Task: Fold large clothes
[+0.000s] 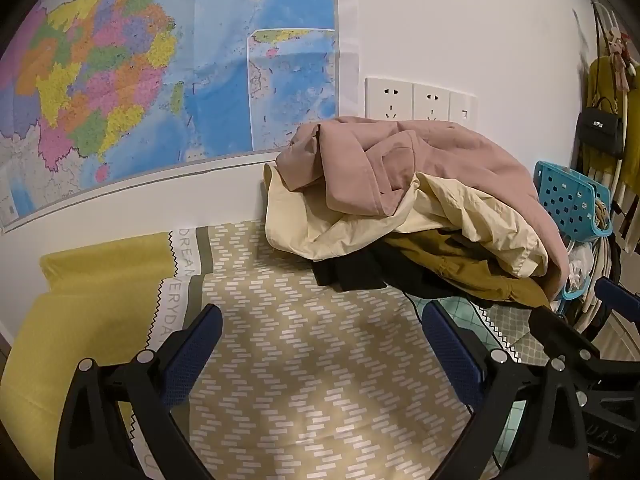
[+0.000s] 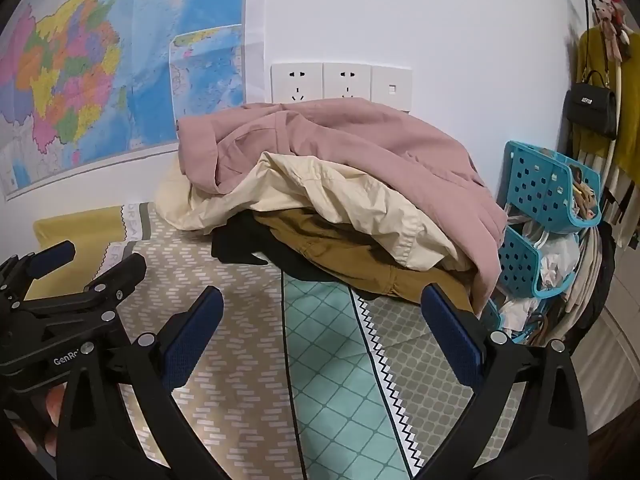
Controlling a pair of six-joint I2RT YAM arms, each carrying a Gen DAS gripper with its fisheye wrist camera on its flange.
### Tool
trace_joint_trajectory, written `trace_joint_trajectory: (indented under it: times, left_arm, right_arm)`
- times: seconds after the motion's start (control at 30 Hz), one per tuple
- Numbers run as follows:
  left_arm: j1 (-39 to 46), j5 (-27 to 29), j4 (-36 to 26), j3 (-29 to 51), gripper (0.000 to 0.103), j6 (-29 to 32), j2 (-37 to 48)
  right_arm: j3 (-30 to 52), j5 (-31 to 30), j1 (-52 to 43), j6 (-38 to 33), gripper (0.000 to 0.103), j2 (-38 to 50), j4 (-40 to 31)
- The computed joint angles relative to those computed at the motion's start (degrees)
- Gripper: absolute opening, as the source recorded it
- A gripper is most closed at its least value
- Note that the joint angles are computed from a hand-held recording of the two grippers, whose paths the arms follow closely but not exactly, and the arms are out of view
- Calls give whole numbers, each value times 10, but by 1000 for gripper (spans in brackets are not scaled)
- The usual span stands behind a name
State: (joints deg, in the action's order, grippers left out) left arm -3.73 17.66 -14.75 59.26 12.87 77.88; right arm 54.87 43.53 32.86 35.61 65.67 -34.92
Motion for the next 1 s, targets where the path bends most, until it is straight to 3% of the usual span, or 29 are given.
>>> trace_joint_trajectory:
  times: [1.0]
  left_arm:
    - [-7, -3, -3, 9, 97, -5, 7]
  right_arm:
    - [5, -3, -3, -13, 98, 3, 9]
